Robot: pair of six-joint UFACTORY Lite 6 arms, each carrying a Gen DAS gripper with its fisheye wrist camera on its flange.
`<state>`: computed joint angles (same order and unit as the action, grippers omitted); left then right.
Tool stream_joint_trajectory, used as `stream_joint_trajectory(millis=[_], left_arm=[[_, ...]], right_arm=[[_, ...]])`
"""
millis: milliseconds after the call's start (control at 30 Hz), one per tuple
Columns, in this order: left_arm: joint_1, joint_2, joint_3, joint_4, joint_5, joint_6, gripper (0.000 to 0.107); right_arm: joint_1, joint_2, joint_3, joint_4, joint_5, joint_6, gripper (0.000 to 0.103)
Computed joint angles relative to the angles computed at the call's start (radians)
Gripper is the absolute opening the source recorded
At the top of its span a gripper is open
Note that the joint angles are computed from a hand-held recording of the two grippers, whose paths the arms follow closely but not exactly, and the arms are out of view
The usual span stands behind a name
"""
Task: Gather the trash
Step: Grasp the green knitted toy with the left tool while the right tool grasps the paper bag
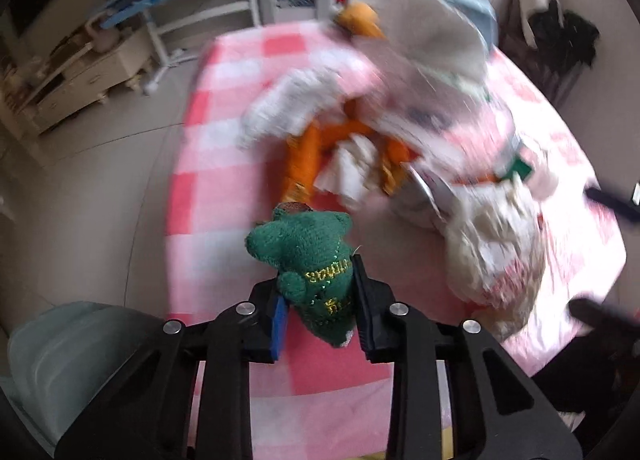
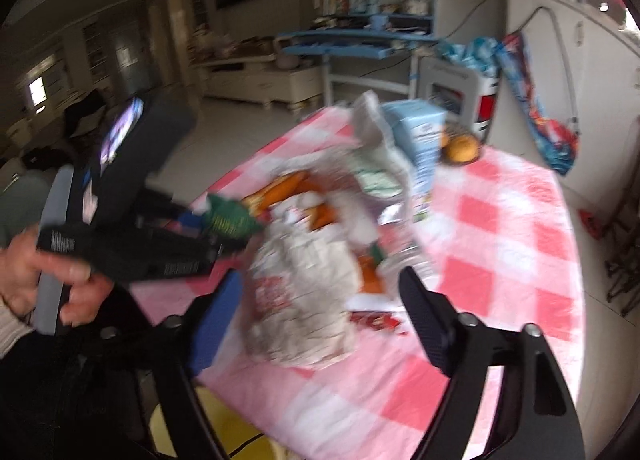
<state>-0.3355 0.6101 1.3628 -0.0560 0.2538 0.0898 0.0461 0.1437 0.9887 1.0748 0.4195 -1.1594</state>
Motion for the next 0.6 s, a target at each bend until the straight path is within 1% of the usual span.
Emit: stream_joint_trajectory(millis=[100, 167, 200, 233, 267, 300, 333, 367, 400, 433, 467, 500, 600], left_arm=[[0.043, -0.017, 0.000, -0.138, -0.015, 0.101, 0.027], [0.060, -0.043, -0.019, -0.218, -0.026, 0.163, 0.027], [0.063, -0.062, -0.038, -0.248, -0.029, 0.188, 0.027], [0.065, -0.065, -0.037, -0.260, -0.022, 0.200, 0.028], [0.066, -0.052, -0.019, -0.256, -0.014, 0.195, 0.028], [0.066, -0.053, -0.022, -0.251, -0.014, 0.188, 0.028], [0.067, -0.059, -0.025, -0.239, -0.013, 0.173, 0.028], [0.069, -0.029, 0.011, -0.230, -0.009, 0.160, 0.028], [0.074, -0.031, 0.012, -0.243, -0.006, 0.169, 0.028], [0.079, -0.024, 0.024, -0.254, -0.001, 0.174, 0.029], [0.080, -0.012, 0.039, -0.249, -0.001, 0.164, 0.029], [0.080, -0.009, 0.044, -0.243, -0.002, 0.153, 0.029], [0.082, -0.007, 0.050, -0.261, -0.014, 0.162, 0.029]], right_arm=[[0.038, 0.025, 0.004, -0.038, -0.022, 0.033, 0.064], [0.065, 0.061, 0.020, -0.098, -0.031, 0.099, 0.054], [0.077, 0.077, 0.026, -0.132, -0.036, 0.132, 0.050], [0.095, 0.092, 0.029, -0.174, -0.054, 0.171, 0.039], [0.102, 0.096, 0.029, -0.184, -0.060, 0.177, 0.034], [0.102, 0.080, 0.016, -0.159, -0.066, 0.148, 0.033], [0.096, 0.065, 0.007, -0.122, -0.060, 0.112, 0.026], [0.085, 0.046, -0.005, -0.075, -0.055, 0.069, 0.021], [0.073, 0.046, 0.003, -0.058, -0.043, 0.055, 0.018], [0.049, 0.038, 0.002, 0.002, -0.020, 0.003, 0.015], [0.025, 0.030, -0.002, 0.067, 0.005, -0.051, 0.015], [-0.005, 0.027, -0.003, 0.142, 0.041, -0.113, 0.014], [-0.147, 0.012, -0.013, 0.328, 0.219, -0.231, 0.013]])
